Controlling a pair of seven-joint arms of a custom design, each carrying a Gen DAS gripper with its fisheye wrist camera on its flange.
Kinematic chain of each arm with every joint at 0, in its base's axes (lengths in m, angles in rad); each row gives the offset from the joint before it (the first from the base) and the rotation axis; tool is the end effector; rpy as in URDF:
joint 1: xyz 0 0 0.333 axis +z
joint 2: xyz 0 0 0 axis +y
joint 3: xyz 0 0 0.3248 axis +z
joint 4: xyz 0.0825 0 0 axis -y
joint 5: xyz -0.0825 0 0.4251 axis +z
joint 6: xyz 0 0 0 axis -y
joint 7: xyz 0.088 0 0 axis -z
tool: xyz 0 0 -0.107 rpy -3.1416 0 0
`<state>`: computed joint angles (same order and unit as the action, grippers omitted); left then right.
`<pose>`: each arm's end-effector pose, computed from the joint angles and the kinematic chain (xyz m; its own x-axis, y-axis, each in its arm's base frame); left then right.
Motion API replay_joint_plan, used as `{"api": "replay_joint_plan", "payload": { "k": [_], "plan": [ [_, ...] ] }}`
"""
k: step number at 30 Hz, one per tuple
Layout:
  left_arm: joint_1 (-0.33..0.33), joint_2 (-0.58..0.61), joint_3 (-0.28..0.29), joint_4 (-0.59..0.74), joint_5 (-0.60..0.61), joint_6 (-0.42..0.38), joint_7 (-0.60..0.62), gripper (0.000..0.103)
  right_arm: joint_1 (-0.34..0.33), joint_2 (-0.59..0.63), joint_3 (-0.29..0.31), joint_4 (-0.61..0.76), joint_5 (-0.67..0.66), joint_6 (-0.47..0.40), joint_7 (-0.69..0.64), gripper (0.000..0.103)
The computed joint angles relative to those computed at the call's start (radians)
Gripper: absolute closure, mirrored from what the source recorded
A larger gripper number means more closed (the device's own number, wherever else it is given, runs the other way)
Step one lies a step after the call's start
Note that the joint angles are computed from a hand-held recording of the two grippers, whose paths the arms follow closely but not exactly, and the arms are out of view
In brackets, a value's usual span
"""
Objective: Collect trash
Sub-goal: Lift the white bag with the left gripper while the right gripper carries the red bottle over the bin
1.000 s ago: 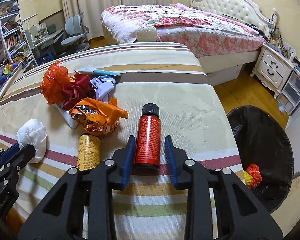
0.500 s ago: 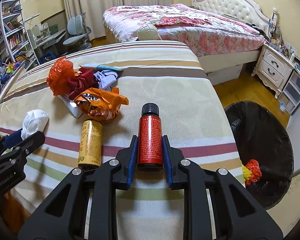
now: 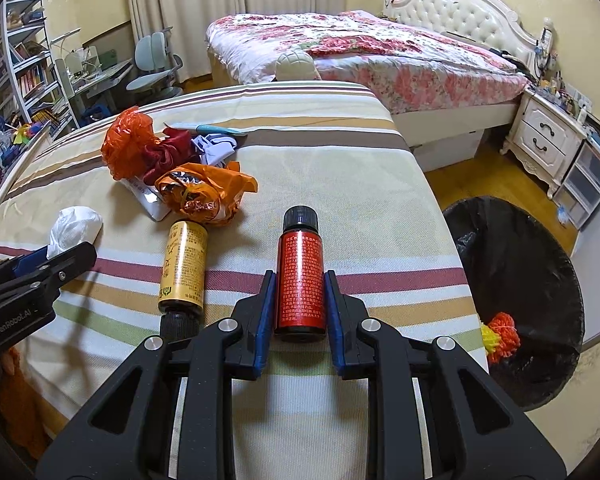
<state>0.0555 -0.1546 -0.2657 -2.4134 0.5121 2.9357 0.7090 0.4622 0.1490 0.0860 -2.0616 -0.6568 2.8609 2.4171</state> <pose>0.5243 -0.1461 0.4215 0.1296 -0.9848 0.1158 -0.7469 -0.1738 -0.6419 0.5365 0.3650 0.4141 0.2753 -0.9611 -0.0211 -0.7264 -0.1936 -0.6595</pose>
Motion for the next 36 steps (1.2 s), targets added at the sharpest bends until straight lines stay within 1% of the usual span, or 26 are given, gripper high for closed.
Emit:
{"api": "replay_joint_plan", "payload": {
  "k": [1,4,8,11,13,15,18,23,26,28,29,30,31,33,36],
  "plan": [
    [0.001,0.001,-0.001,0.001,0.006,0.002,0.001,0.063,0.000,0.001,0.000,0.000,0.002,0.000,-0.002,0.080],
    [0.007,0.002,-0.005,0.001,0.027,0.007,-0.012,0.066,0.001,0.000,-0.001,0.000,-0.001,0.000,0.002,0.080],
    [0.014,-0.007,-0.009,-0.011,0.047,0.036,-0.028,0.068,0.000,-0.011,-0.005,-0.011,-0.010,0.013,0.021,0.080],
    [0.057,-0.030,-0.046,-0.021,0.121,0.059,-0.095,0.068,0.001,-0.034,-0.012,-0.032,-0.052,0.031,0.067,0.080],
    [0.069,-0.044,-0.059,-0.029,0.133,0.074,-0.112,0.068,-0.005,-0.048,-0.010,-0.044,-0.066,0.036,0.081,0.080],
    [0.076,-0.058,-0.072,-0.035,0.124,0.090,-0.113,0.068,-0.012,-0.068,-0.010,-0.059,-0.091,0.044,0.108,0.080],
    [0.097,-0.075,-0.109,-0.038,0.122,0.118,-0.113,0.068,-0.030,-0.110,-0.010,-0.086,-0.152,0.052,0.172,0.080],
    [0.119,-0.070,-0.177,-0.014,0.091,0.165,-0.079,0.068,-0.086,-0.177,0.003,-0.130,-0.252,0.056,0.279,0.080],
    [0.130,-0.036,-0.225,0.029,0.081,0.186,-0.053,0.068,-0.131,-0.218,0.012,-0.156,-0.310,0.043,0.343,0.080],
    [0.115,-0.001,-0.235,0.067,0.080,0.185,-0.031,0.068,-0.160,-0.238,0.019,-0.169,-0.351,0.026,0.385,0.080],
    [0.116,0.015,-0.246,0.087,0.102,0.186,-0.044,0.068,-0.175,-0.249,0.020,-0.177,-0.365,0.014,0.400,0.080],
    [0.126,0.042,-0.266,0.119,0.156,0.183,-0.078,0.068,-0.188,-0.256,0.021,-0.183,-0.371,0.006,0.409,0.080],
    [0.127,0.063,-0.275,0.144,0.200,0.176,-0.108,0.068,-0.201,-0.265,0.021,-0.193,-0.379,0.004,0.421,0.080],
    [0.102,0.117,-0.274,0.200,0.251,0.164,-0.130,0.068,-0.227,-0.278,0.020,-0.208,-0.395,-0.001,0.447,0.080],
    [0.044,0.203,-0.259,0.290,0.306,0.123,-0.141,0.068,-0.260,-0.285,0.017,-0.222,-0.414,-0.002,0.467,0.080]
  ]
}}
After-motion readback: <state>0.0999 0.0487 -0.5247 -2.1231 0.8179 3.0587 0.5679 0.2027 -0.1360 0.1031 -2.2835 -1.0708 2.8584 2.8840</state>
